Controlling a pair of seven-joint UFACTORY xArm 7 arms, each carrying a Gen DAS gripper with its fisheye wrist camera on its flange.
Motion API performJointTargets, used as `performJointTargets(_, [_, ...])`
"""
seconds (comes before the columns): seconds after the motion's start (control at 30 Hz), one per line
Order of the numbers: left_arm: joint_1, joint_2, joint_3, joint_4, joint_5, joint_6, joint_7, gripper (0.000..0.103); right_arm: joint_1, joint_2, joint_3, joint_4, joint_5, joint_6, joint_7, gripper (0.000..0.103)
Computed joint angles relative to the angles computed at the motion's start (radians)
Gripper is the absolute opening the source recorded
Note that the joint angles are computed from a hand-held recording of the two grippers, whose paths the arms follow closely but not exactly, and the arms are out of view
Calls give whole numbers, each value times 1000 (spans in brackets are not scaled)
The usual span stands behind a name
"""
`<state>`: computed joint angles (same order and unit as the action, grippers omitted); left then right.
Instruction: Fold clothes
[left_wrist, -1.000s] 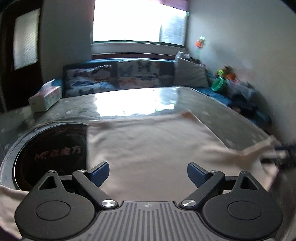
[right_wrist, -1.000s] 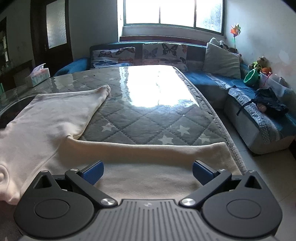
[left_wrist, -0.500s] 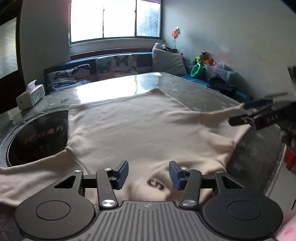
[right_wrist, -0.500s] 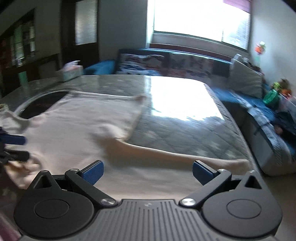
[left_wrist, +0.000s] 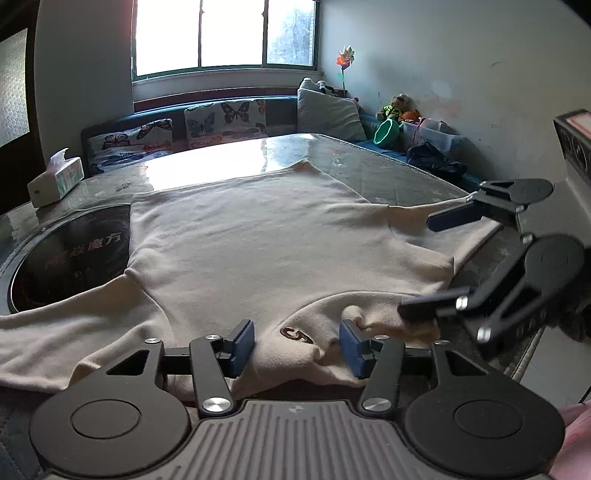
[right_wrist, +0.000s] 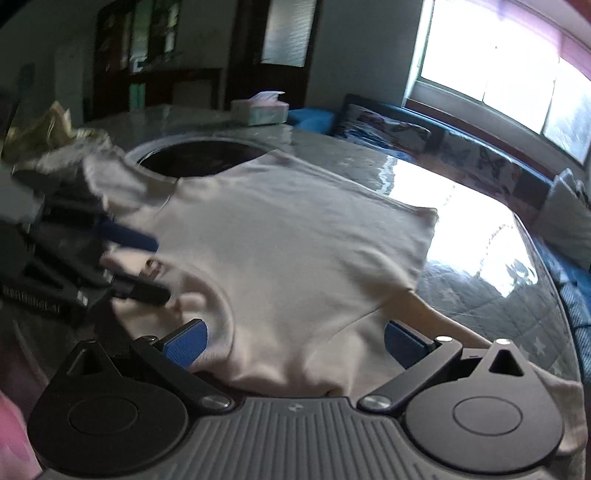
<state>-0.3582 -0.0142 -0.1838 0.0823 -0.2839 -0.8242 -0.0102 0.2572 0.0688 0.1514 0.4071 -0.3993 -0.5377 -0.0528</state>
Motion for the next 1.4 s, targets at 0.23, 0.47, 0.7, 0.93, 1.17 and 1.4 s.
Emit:
performJointTargets(0.23, [-1,-47,-12,-1,-27,-3,3,82,-14,-47,-17,-40,17,-31,39,103])
performJointTargets(0.47, [-7,-35,-20,34,-23,-3,-1,96,-44,-76,-50,-84,176,-64,37,103])
performJointTargets(0.7, [-28,-14,-25,68,-30,-9,0,103,-99,-39,-86,-95,373,-116,54,103])
performJointTargets(0.93, [-39,3,-25,99,-35,8,1,103,-186,10,-128,-67,364,-127,148,96])
performJointTargets(1.17, [-54,18,-27,128,-51,25,19,103,-257,62,-137,-13,275,-84,266,69])
performJointTargets(1.4, [-64,38,-25,163,-45,47,40,103,-192,89,-135,-7,458,-116,138,36])
